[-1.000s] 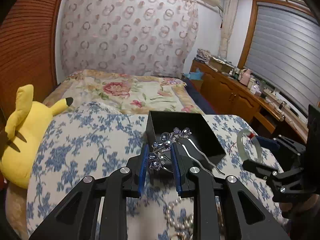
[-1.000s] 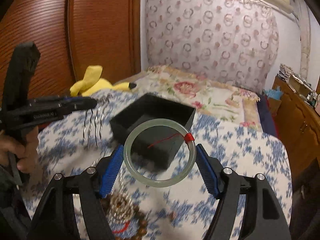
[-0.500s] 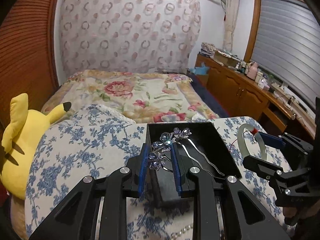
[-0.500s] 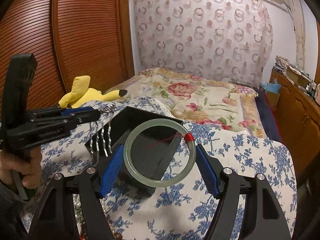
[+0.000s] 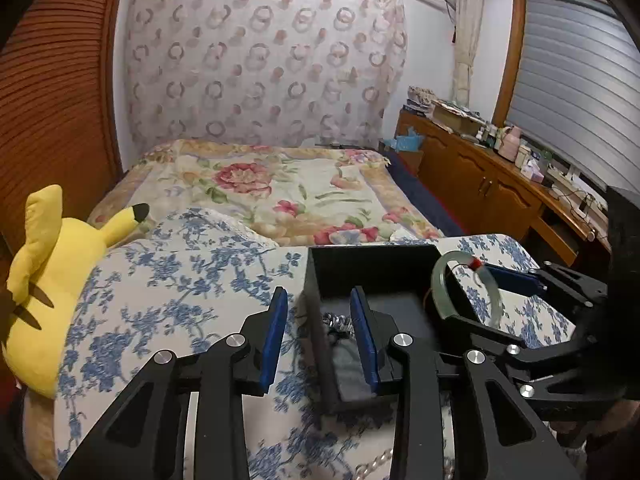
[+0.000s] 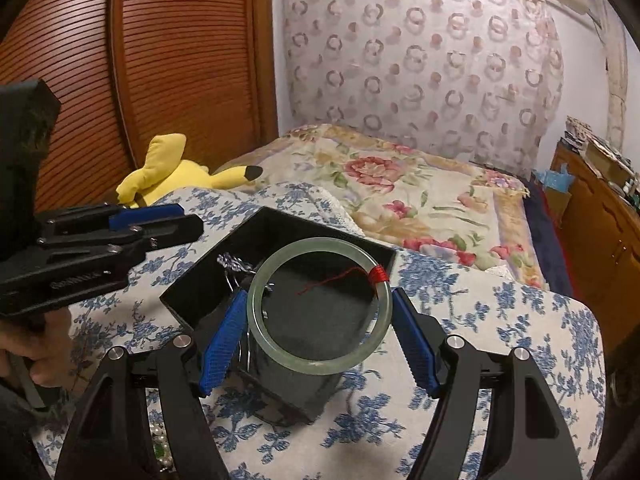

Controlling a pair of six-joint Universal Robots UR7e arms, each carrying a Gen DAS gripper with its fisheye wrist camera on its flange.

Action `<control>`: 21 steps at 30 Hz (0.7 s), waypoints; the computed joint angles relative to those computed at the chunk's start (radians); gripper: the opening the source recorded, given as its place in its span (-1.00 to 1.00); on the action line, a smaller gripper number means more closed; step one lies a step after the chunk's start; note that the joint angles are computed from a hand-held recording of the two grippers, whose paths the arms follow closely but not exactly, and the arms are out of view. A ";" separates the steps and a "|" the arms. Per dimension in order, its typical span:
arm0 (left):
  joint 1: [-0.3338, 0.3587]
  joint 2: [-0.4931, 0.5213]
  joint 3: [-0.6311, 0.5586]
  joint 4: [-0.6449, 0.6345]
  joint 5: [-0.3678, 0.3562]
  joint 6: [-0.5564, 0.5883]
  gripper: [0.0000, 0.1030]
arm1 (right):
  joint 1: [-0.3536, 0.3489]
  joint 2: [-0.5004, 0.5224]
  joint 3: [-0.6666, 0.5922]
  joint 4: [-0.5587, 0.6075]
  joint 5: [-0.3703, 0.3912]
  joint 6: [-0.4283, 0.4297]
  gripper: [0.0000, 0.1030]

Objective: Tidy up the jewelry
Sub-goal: 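Lower the hairpins into the black box with the left tool while the right tool drops the jade bangle in, then open both tools and move them back over the jewelry pile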

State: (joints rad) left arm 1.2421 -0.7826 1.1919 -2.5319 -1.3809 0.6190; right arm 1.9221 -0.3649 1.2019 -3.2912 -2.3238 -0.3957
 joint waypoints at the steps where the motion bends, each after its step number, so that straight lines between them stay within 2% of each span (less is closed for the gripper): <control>1: 0.002 -0.009 0.008 -0.005 0.000 0.007 -0.39 | 0.001 0.003 -0.003 0.003 0.004 -0.002 0.45; 7: 0.016 -0.043 0.036 -0.010 -0.001 0.029 -0.36 | 0.005 0.033 -0.047 0.061 -0.006 -0.010 0.45; 10: 0.023 -0.062 0.059 -0.021 -0.004 0.043 -0.20 | 0.004 0.040 -0.058 0.081 -0.018 0.001 0.45; 13: 0.031 -0.081 0.082 -0.024 -0.006 0.056 -0.19 | 0.004 0.041 -0.061 0.090 -0.024 0.007 0.45; 17: 0.038 -0.106 0.115 -0.032 -0.008 0.074 -0.06 | 0.007 0.037 -0.052 0.068 -0.014 0.000 0.56; 21: 0.044 -0.126 0.145 -0.028 -0.002 0.091 -0.04 | 0.016 0.026 -0.024 0.035 -0.025 -0.009 0.57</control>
